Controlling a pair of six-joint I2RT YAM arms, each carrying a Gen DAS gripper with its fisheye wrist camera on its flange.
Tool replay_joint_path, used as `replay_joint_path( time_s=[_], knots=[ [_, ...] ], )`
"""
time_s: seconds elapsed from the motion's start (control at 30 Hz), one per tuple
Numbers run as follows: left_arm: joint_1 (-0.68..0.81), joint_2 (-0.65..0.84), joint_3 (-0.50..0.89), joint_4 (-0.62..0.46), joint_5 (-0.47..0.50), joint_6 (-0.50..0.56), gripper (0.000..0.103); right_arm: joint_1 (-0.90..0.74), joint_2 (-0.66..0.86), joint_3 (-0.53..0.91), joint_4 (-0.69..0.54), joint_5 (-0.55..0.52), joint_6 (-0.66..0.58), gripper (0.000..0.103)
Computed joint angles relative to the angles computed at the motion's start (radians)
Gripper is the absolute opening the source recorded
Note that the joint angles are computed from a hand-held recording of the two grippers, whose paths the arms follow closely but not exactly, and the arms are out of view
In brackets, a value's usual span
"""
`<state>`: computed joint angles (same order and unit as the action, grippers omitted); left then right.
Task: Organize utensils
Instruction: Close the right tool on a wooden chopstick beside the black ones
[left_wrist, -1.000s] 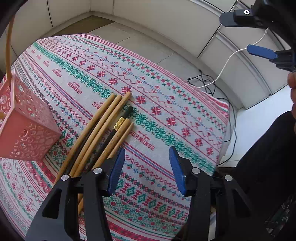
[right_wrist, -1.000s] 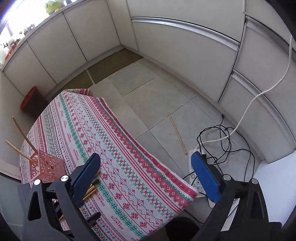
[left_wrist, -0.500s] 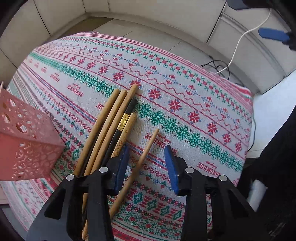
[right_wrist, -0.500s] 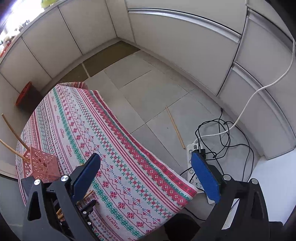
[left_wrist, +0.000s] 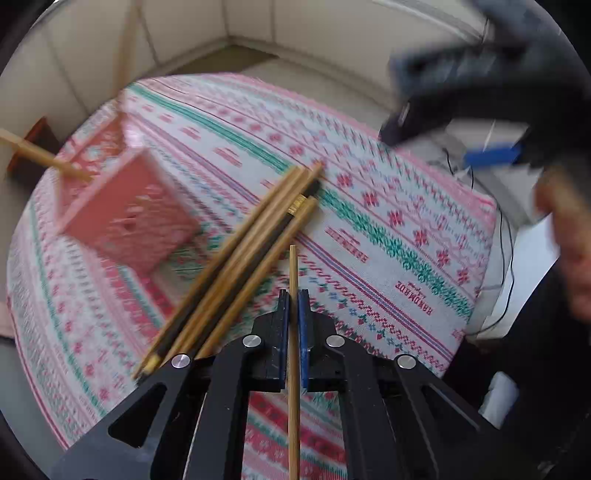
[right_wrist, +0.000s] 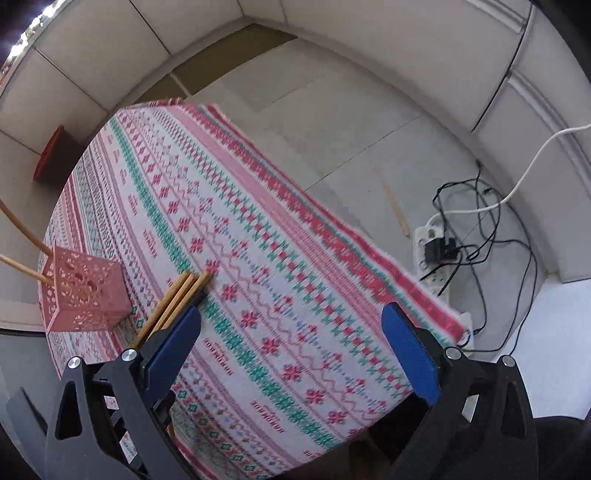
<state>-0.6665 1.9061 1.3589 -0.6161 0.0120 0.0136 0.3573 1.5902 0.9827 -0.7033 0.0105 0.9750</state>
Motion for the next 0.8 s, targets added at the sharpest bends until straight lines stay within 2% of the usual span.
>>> replay_joint_path(
  time_s=[0.07,0.13,0.2,0.27,0.33,0.67,0.8],
  knots=[
    [0.023,-0.102,-0.072,0.022,0.017,-0.027,0.004,0.043,0.059,0.020,0.043,-0.058,0.051,0.094],
    [0.041,-0.195,-0.137,0.043,0.032,-0.044,0.004,0.079,0.113,0.046,0.075,-0.091,0.092,0.088],
    [0.047,-0.270,-0.193,0.068,0.047,-0.064,0.004,0.108,0.178,0.098,0.066,-0.094,0.107,0.067],
    [0.057,-0.326,-0.235,0.086,0.061,-0.074,0.004,0.129,0.247,0.158,0.028,-0.079,0.121,0.052],
    [0.062,-0.354,-0.252,0.095,0.067,-0.079,0.004,0.135,0.299,0.189,0.022,-0.095,0.149,0.051],
    [0.134,-0.431,-0.280,0.090,0.121,-0.064,0.004,0.195,0.399,0.333,-0.036,-0.041,0.213,0.053],
    [0.164,-0.450,-0.298,0.102,0.144,-0.061,0.004,0.195,0.399,0.345,-0.048,-0.052,0.238,0.053]
  ],
)
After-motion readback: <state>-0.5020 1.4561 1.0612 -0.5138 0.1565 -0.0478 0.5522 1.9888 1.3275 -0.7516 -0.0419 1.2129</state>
